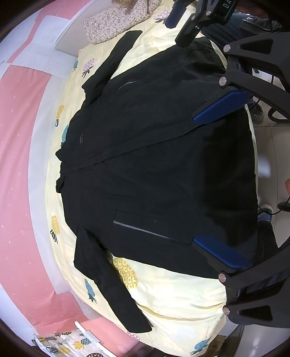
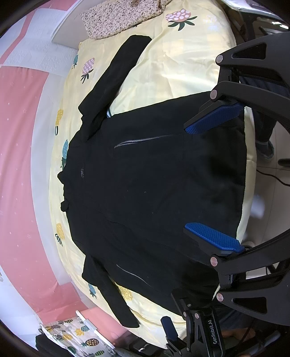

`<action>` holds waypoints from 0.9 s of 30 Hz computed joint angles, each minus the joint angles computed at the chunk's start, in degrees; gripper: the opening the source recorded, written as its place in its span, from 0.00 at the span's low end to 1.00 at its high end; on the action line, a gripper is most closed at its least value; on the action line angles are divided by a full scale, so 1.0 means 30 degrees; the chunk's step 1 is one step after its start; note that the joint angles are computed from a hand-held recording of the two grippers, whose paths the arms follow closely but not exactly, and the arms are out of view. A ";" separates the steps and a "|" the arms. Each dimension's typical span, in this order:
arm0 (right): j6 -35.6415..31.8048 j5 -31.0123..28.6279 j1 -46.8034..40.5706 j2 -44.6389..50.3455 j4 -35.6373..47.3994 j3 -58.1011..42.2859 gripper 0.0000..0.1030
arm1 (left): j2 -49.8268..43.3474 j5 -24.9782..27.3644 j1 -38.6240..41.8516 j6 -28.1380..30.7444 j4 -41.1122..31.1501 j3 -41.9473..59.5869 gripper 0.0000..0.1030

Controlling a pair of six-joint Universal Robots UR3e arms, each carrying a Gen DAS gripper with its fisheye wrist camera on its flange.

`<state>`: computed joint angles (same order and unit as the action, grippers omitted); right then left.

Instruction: Fold large clothes

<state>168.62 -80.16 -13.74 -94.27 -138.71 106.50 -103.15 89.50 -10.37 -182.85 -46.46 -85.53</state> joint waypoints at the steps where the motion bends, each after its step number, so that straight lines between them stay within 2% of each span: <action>1: 0.0000 0.0000 0.0000 0.0000 0.0000 0.0000 0.80 | -0.0003 -0.0071 0.0066 0.0019 -0.0053 0.0033 0.98; 27: 0.0145 0.0034 0.0200 0.0555 -0.0178 -0.0106 0.80 | -0.0709 -0.0289 0.0323 0.0358 -0.0986 0.1187 0.98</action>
